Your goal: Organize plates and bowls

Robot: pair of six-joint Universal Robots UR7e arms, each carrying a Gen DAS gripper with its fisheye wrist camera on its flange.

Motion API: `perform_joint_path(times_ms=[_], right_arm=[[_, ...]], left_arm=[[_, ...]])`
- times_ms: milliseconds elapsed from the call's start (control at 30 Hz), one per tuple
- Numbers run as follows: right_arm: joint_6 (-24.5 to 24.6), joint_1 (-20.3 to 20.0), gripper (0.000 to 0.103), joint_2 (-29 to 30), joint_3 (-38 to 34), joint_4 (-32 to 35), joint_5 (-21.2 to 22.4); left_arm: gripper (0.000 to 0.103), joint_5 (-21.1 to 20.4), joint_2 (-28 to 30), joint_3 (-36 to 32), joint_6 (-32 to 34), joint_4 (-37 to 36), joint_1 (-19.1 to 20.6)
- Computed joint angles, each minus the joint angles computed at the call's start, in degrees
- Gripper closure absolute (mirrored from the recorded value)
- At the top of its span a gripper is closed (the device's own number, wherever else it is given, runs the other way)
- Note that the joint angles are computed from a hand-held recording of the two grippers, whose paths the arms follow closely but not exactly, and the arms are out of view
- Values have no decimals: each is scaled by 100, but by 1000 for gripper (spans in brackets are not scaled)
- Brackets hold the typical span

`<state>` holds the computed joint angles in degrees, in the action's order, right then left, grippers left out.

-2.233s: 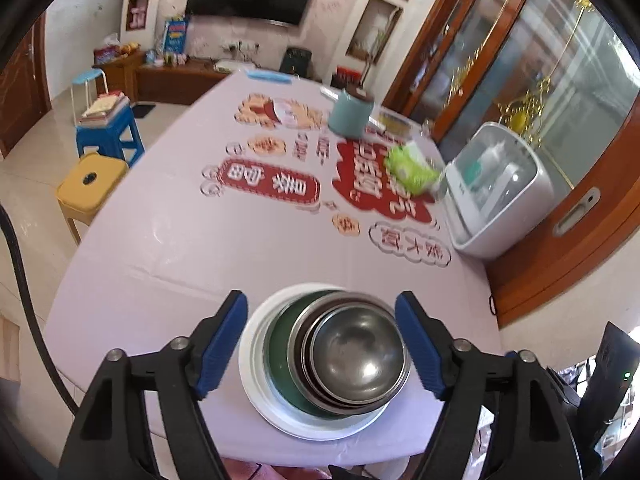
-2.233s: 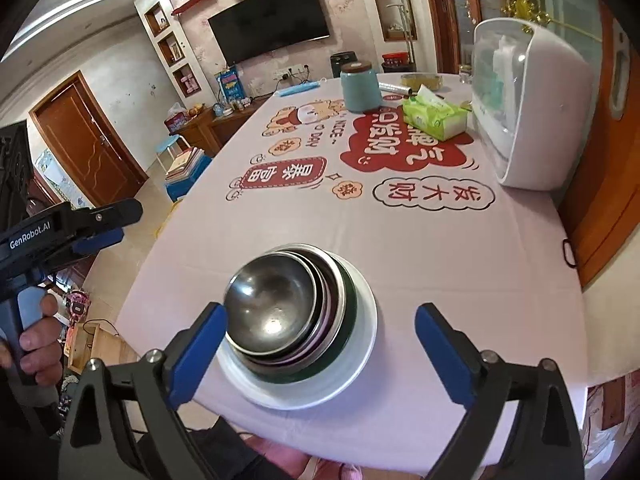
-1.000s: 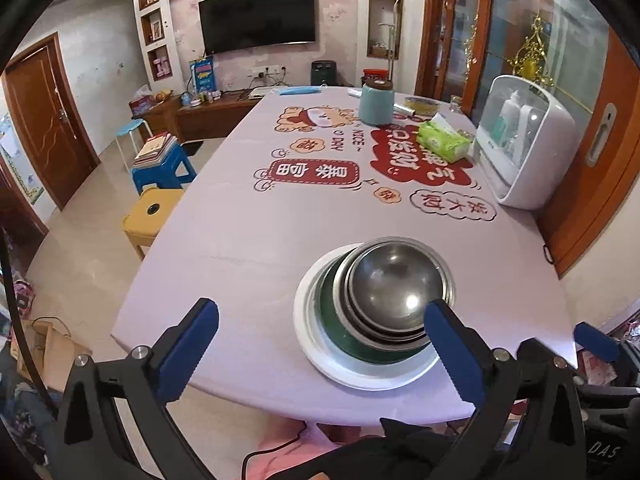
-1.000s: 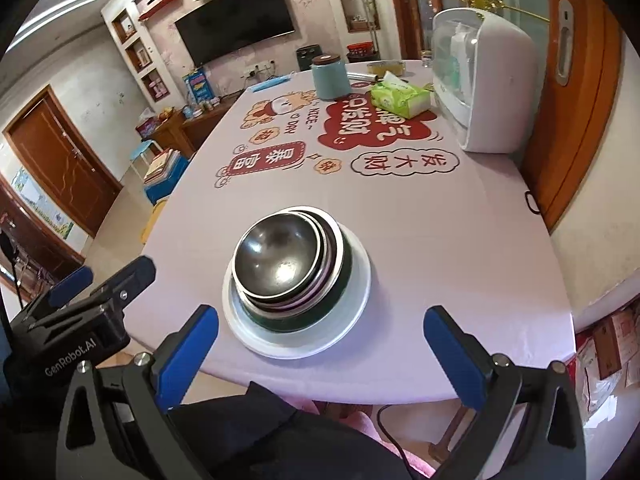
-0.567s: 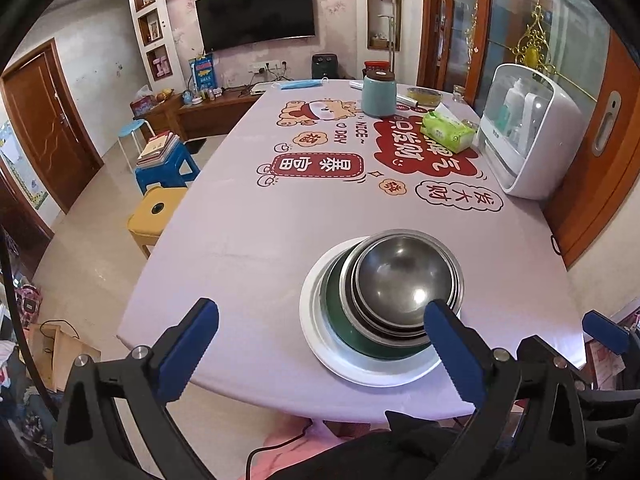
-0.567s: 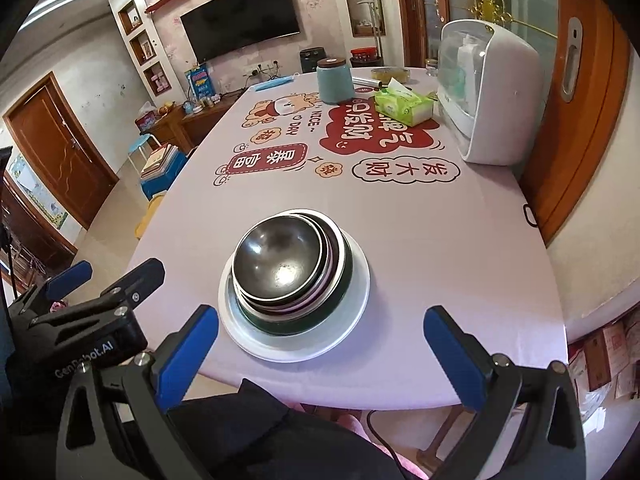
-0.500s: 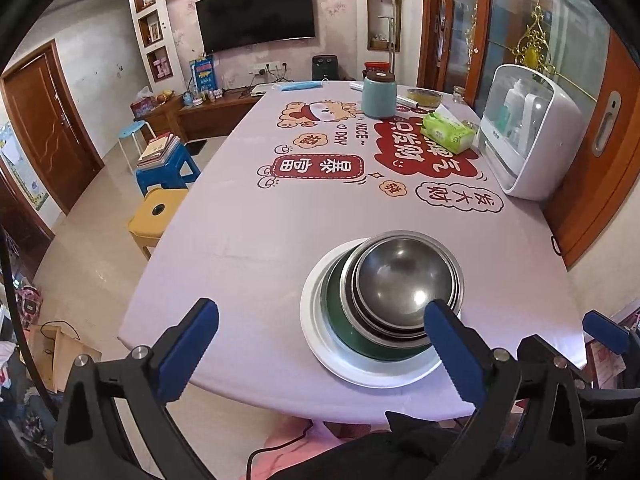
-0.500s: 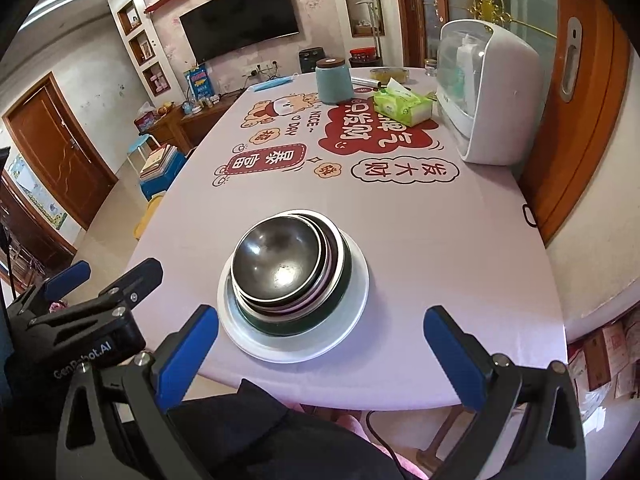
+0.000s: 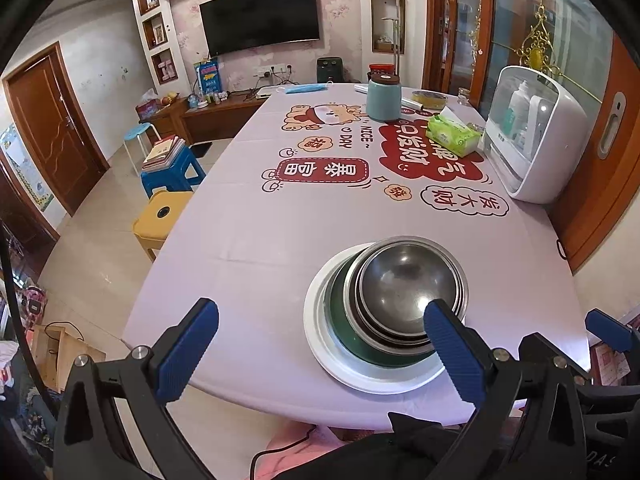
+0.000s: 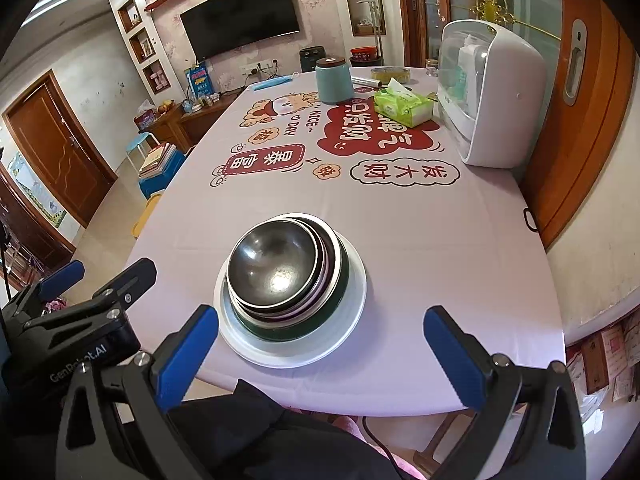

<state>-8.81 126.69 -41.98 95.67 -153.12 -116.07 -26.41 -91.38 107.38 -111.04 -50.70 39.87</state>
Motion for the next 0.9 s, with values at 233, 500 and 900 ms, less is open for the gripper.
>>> perform_joint_path(times_ms=[233, 500, 900], right_arm=[[-5, -1, 0, 4, -4, 0, 3], [-8, -3, 0, 8, -17, 14, -2], [-5, -4, 0, 41, -65, 41, -4]], left_arm=[[1, 4, 2, -5, -11, 16, 3], [1, 23, 24, -19, 5, 1, 43], [1, 21, 13, -25, 12, 18, 57]])
